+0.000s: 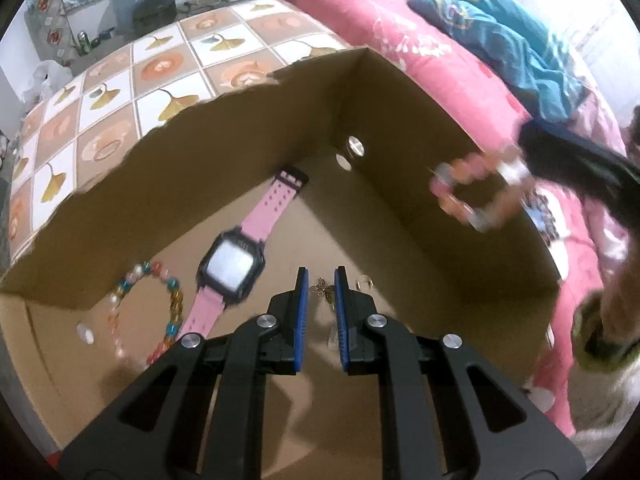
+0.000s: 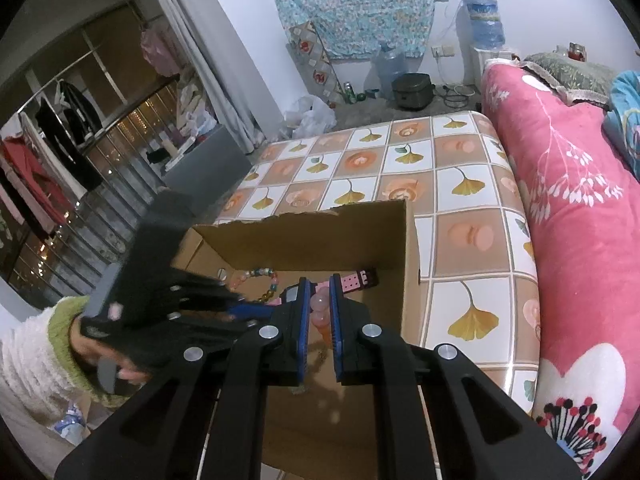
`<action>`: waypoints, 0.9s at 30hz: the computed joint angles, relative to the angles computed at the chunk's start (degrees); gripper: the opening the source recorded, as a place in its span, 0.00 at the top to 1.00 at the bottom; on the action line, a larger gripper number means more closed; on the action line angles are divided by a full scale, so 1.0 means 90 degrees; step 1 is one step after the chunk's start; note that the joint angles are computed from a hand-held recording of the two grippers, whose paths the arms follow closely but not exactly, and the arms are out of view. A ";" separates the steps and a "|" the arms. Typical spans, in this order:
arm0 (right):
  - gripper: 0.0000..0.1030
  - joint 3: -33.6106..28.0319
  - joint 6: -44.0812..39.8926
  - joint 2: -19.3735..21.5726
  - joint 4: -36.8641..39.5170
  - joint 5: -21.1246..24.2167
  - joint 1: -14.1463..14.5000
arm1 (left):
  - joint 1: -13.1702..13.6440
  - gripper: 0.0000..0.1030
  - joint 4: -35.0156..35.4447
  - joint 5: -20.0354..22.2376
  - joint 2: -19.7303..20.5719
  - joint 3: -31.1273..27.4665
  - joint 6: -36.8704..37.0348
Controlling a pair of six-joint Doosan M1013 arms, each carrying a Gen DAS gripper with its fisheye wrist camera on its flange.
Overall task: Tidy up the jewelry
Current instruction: 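Open the left tool over the box while the right tool releases the pink bracelet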
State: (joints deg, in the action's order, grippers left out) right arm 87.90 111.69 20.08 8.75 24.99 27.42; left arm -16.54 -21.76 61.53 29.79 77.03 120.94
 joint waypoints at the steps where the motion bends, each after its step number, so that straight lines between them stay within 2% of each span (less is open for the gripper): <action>1: 0.90 0.0008 0.0017 -0.0003 -0.0011 -0.0016 0.0001 | -0.0031 0.88 0.0113 -0.0053 0.0047 -0.0037 -0.0091; 2: 0.90 0.0021 0.0030 -0.0005 0.0000 -0.0035 -0.0002 | -0.0054 0.88 0.0205 -0.0084 0.0083 -0.0065 -0.0178; 5: 0.90 0.0048 0.0078 -0.0013 0.0008 -0.0050 -0.0009 | -0.0013 0.87 0.0145 0.0293 0.0269 -0.0266 -0.0452; 6: 0.90 0.0055 0.0111 -0.0017 -0.0006 -0.0047 -0.0009 | 0.0026 0.82 0.0045 0.0335 0.0283 -0.0275 -0.0496; 8: 0.90 0.0063 0.0153 -0.0030 -0.0015 -0.0035 -0.0014 | 0.0099 0.73 -0.0133 0.0253 0.0245 -0.0224 -0.0509; 11: 0.90 0.0048 0.0257 -0.0039 -0.0122 0.0005 -0.0005 | 0.0220 0.72 -0.0395 0.0128 0.0124 -0.0121 -0.0458; 15: 0.90 -0.0060 0.0258 -0.0019 -0.0172 0.0118 0.0054 | 0.0451 0.61 -0.0856 -0.0058 -0.0187 0.0151 -0.0256; 17: 0.90 -0.0139 0.0143 0.0017 -0.0098 0.0186 0.0095 | 0.0638 0.52 -0.1221 -0.0237 -0.0497 0.0443 -0.0019; 21: 0.90 -0.0408 -0.0849 0.0212 0.0872 0.0449 0.0172 | 0.0987 0.34 -0.1853 -0.0898 -0.1148 0.1113 0.0536; 24: 0.90 -0.0721 -0.1748 0.0491 0.1856 0.0787 0.0229 | 0.1330 0.27 -0.2368 -0.1625 -0.1667 0.1740 0.0857; 27: 0.90 -0.1061 -0.2290 0.0809 0.2563 0.1155 0.0289 | 0.1577 0.24 -0.2557 -0.2016 -0.1923 0.2131 0.0787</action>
